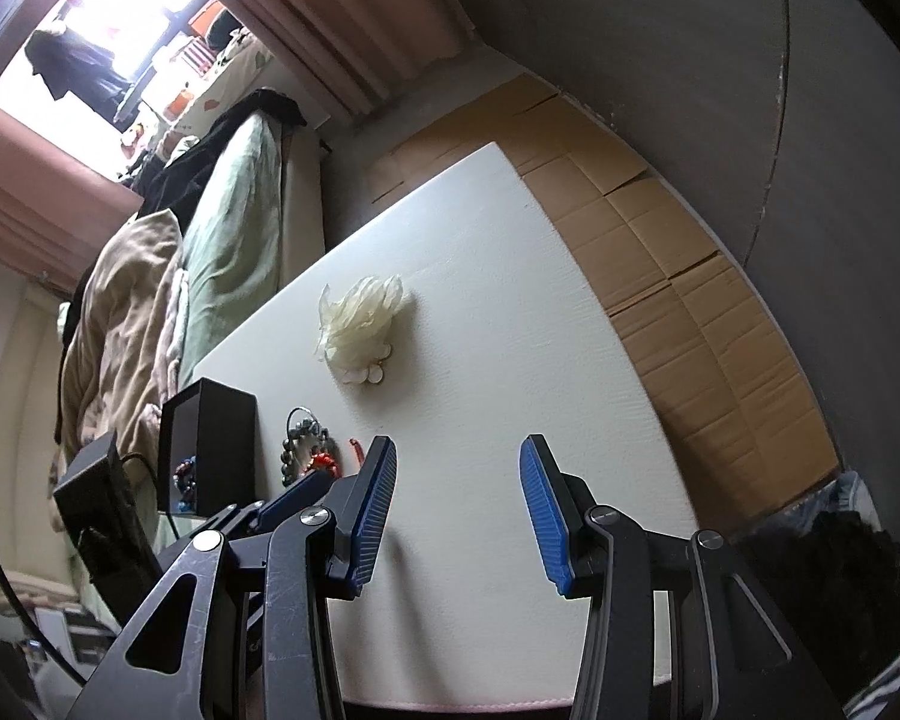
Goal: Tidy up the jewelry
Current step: 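Reach the left tool to the red string bracelet and close on it, then drop the red bracelet in the box with the left tool while the right tool drops the hoop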
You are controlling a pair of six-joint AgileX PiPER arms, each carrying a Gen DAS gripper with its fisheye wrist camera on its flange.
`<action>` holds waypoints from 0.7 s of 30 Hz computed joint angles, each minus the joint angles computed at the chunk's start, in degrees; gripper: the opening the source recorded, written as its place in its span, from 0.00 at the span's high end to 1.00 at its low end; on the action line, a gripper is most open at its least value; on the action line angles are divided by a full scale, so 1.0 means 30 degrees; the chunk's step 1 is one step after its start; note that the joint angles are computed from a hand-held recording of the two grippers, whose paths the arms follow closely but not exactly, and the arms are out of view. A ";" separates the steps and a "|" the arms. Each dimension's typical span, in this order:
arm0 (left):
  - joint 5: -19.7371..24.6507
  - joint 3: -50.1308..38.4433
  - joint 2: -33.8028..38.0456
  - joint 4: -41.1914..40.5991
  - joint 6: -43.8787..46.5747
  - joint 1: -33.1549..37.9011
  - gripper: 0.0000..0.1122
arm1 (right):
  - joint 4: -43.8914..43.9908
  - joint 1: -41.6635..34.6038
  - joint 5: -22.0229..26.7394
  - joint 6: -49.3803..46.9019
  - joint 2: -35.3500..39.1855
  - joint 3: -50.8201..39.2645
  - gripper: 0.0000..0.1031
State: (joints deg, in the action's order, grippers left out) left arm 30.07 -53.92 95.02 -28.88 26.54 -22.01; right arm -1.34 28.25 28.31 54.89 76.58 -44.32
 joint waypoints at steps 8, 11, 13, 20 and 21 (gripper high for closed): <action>0.1284 -0.0142 -0.1031 -0.2591 0.2529 0.2177 0.99 | -0.0109 0.0532 -0.0403 0.0286 0.1164 -0.0761 0.57; 0.2126 -0.0281 -0.1558 -0.3603 0.3449 0.3288 0.99 | 0.0424 0.0648 -0.0993 -0.0170 0.1600 -0.0950 0.57; 0.2683 -0.0461 -0.1795 -0.4080 0.3868 0.4028 0.99 | 0.0704 0.0746 -0.1280 -0.0434 0.1881 -0.1119 0.57; 0.4187 -0.1175 -0.1828 -0.5474 0.5090 0.6019 0.99 | 0.1794 0.1401 -0.2416 -0.1676 0.3489 -0.2217 0.57; 0.4447 -0.1295 -0.1857 -0.5682 0.5231 0.6342 0.99 | 0.1815 0.1523 -0.2494 -0.1739 0.3820 -0.2475 0.57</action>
State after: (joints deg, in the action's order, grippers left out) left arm 43.41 -57.80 89.45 -45.93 42.24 -2.99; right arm 4.10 32.82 20.83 49.67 88.04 -51.74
